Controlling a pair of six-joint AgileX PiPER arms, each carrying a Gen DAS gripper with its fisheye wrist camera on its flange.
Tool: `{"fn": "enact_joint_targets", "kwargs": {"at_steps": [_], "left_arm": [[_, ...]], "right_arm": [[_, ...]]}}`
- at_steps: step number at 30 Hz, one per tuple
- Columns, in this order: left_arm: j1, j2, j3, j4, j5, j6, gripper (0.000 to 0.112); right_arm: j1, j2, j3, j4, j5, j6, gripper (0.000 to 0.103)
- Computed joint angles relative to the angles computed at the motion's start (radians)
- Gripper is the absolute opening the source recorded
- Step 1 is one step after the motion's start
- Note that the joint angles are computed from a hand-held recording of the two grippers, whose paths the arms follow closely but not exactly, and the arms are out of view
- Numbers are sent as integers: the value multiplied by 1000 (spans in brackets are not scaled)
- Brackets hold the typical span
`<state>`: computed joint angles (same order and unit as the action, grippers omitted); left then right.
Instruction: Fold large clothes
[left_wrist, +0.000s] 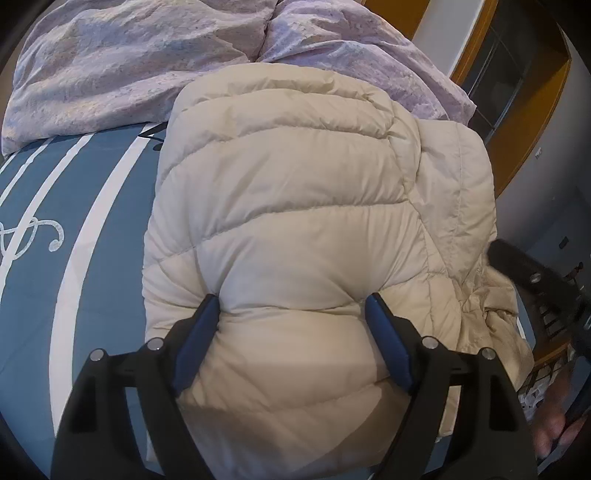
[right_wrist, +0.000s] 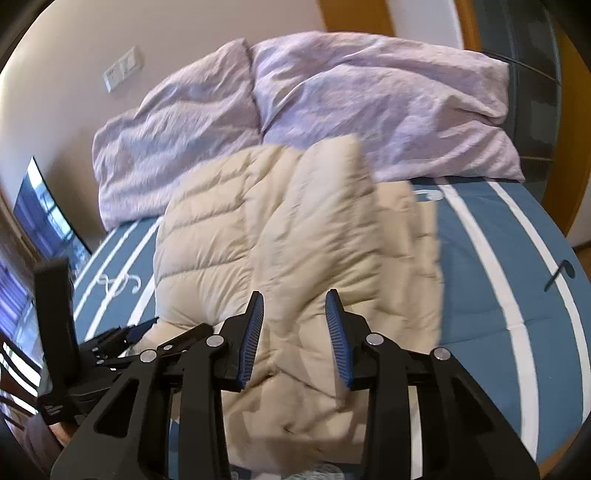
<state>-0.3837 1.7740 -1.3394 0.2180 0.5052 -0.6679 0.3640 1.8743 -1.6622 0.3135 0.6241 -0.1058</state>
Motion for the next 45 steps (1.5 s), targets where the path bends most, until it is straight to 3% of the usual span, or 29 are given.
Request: {"fn": "enact_joint_targets", "kwargs": {"at_steps": [4, 7, 15, 30, 35, 40, 45], "left_arm": [[7, -5, 7, -23, -12, 23, 80], [18, -10, 5, -68, -19, 67, 80], [49, -16, -71, -105, 28, 114, 80], [28, 260, -580, 213, 359, 40, 82], [4, 408, -738, 299, 443, 25, 96], [33, 454, -726, 239, 371, 15, 98], [23, 474, -694, 313, 335, -54, 101]], "right_arm": [[27, 62, -25, -186, 23, 157, 26], [-15, 94, -17, -135, 27, 137, 21], [-67, 110, 40, -54, -13, 85, 20], [-81, 99, 106, 22, -83, 21, 20], [-85, 88, 136, 63, -112, -17, 20], [-109, 93, 142, 153, -112, -91, 20], [-113, 97, 141, 174, -120, -116, 20]]}}
